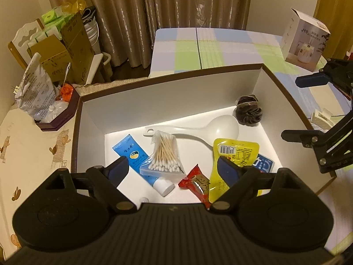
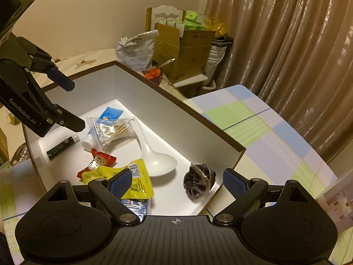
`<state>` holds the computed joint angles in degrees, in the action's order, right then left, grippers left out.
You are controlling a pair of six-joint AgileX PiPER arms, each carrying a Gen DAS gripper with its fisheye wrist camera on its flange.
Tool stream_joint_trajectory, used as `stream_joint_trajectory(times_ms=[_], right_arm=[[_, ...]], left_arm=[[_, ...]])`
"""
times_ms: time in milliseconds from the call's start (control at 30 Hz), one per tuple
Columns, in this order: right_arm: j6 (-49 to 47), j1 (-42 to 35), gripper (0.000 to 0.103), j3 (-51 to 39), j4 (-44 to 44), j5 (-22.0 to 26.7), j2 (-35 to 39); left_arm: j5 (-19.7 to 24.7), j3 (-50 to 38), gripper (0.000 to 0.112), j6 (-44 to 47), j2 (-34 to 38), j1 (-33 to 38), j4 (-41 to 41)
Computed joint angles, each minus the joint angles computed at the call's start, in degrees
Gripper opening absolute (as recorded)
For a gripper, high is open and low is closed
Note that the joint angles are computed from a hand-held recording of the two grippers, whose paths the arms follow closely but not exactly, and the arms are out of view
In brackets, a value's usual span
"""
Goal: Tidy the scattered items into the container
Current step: 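Withdraw both tools from the box toward the white bottle and claw clip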
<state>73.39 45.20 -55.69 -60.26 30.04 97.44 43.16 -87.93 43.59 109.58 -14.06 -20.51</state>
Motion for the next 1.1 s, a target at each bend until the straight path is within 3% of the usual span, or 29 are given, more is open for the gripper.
stream_joint_trajectory(times_ms=[533,1100], right_arm=[[7.2,6.3,0.094,4.9,-3.7,3.5,-5.8],[16.6,17.3,0.094,14.9,-4.8,7.9,-16.1]], left_arm=[[-3.4,10.2,0.087,1.6,-9.1,0.2,-1.7],[-6.7,24.2,0.088,-5.2,-22.0,-3.2,0.9]])
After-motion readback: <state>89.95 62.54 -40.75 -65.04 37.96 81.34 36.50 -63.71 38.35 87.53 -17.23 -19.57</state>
